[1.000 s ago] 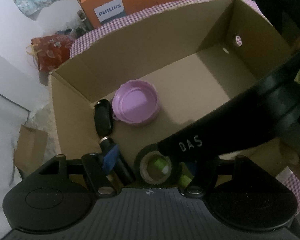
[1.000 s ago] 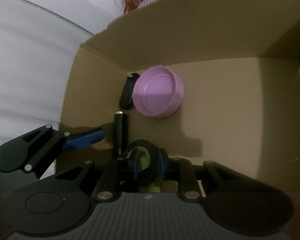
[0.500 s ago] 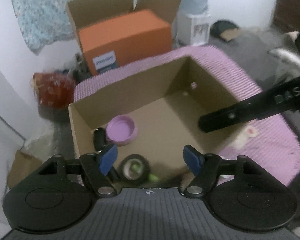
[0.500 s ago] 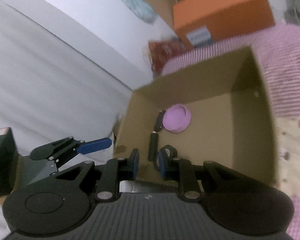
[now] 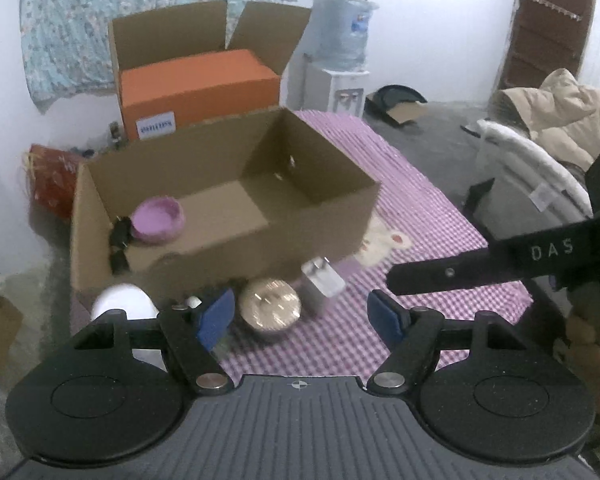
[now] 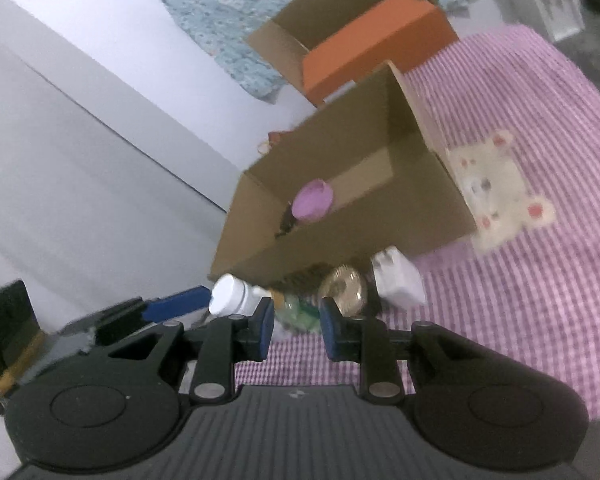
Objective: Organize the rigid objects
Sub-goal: 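Move the right gripper back to the white charger plug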
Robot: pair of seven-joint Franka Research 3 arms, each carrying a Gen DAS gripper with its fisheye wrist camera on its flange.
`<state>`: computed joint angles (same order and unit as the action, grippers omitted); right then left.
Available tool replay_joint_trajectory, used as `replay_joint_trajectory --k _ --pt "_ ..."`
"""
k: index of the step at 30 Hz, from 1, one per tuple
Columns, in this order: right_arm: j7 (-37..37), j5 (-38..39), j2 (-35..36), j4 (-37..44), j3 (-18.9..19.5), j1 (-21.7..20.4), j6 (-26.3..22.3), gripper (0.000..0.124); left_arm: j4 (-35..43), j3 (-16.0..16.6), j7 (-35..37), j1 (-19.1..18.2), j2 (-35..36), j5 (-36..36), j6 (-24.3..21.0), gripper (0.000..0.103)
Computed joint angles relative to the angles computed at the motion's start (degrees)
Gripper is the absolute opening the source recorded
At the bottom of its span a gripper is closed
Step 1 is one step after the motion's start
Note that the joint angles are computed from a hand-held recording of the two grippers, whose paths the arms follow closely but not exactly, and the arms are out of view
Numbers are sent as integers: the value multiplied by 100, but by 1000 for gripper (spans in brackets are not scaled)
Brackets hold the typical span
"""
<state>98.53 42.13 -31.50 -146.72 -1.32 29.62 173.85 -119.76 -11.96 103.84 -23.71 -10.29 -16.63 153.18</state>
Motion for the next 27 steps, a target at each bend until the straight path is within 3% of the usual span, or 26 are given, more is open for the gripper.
replay_joint_trajectory --k 6,10,16,19,22,27 --pt "566 -561 -45 -113 532 -669 -86 27 -403 -100 -105 -162 51 -190 388 72" --pt "800 -796 -54 -192 554 -778 -163 27 -543 -154 -58 -261 154 -124 758 72" --pt "823 -785 138 -200 281 -636 -54 27 -672 -285 -481 -209 353 647 1329 72" --pt "581 -582 348 -96 -53 -350 -8 27 -628 -255 -459 -236 467 644 1362 71" --pt "150 -244 606 114 -400 -33 -69 27 -537 -357 -868 -99 608 1162 1386 67" --pt "-483 223 1043 541 -481 -21 -326 27 -347 -437 -1277 10 836 1696 1385 60"
